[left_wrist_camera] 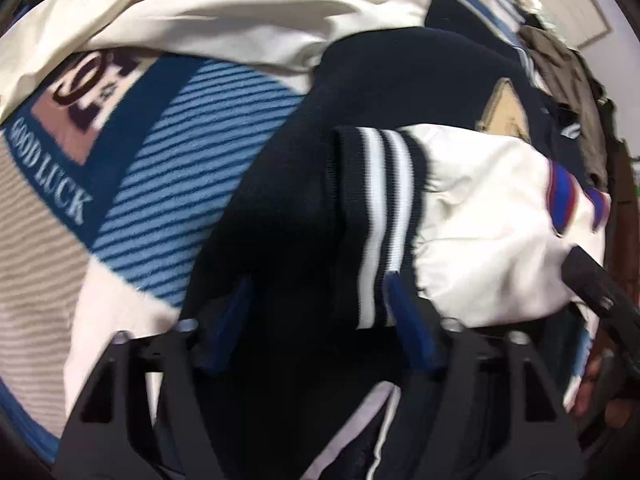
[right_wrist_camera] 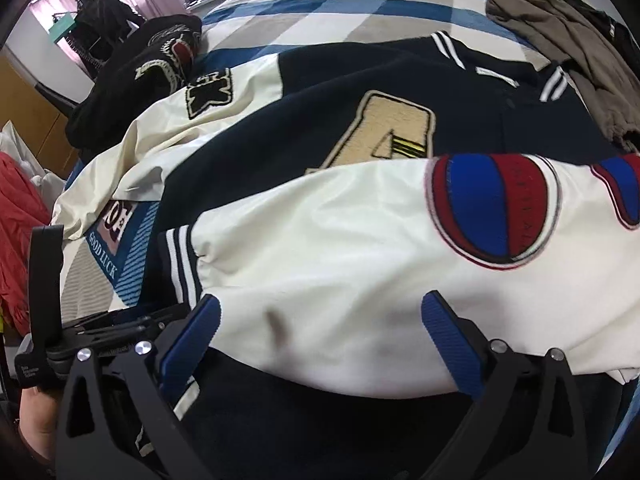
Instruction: Fold large clothes
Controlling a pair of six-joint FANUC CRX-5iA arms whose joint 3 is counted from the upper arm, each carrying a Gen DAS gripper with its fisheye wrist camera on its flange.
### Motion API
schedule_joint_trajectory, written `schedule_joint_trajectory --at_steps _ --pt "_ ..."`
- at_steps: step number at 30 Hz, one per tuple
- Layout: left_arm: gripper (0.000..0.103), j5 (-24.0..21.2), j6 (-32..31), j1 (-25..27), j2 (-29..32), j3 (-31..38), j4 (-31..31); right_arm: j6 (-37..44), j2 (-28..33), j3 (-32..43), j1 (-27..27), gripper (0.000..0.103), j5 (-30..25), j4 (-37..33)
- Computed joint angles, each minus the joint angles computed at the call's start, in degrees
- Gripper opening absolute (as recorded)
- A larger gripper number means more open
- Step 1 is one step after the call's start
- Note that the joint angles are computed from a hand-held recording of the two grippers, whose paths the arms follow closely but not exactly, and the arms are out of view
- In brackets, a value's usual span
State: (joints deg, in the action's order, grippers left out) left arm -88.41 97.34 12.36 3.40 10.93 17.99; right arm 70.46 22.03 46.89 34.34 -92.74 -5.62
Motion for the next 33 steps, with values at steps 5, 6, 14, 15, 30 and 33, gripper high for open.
schedule_joint_trajectory --at_steps 5,6,14,15,30,33 --pt "0.095 0.94 -3.40 4.19 -3.22 -1.90 4.67 -1.42 2.28 -1.72 1.13 0.098 -1.18 1.74" --pt "0.095 1.34 -3.38 6.05 -4.20 -2.63 5.79 -1.13 2.61 -2.19 1.32 0.099 -1.41 2.20" --pt "0.096 4.04 -8.04 28.26 -10.28 -5.77 9.27 5.40 1.82 -6.86 4.61 0.099 0.50 9.00" --pt "0.096 4.67 -7.67 30.82 -9.95 -5.30 9.11 5.64 1.83 -6.61 4.67 0.099 0.19 9.07" --pt "0.096 12.73 -1.29 40.71 -2.53 -7.37 16.17 11.33 1.27 -2.82 12.16 0.099 -4.14 6.87" --pt "0.096 15.62 -0.17 40.39 -2.20 -8.16 16.44 11.33 2.08 -0.69 13.21 0.099 -5.33 5.33"
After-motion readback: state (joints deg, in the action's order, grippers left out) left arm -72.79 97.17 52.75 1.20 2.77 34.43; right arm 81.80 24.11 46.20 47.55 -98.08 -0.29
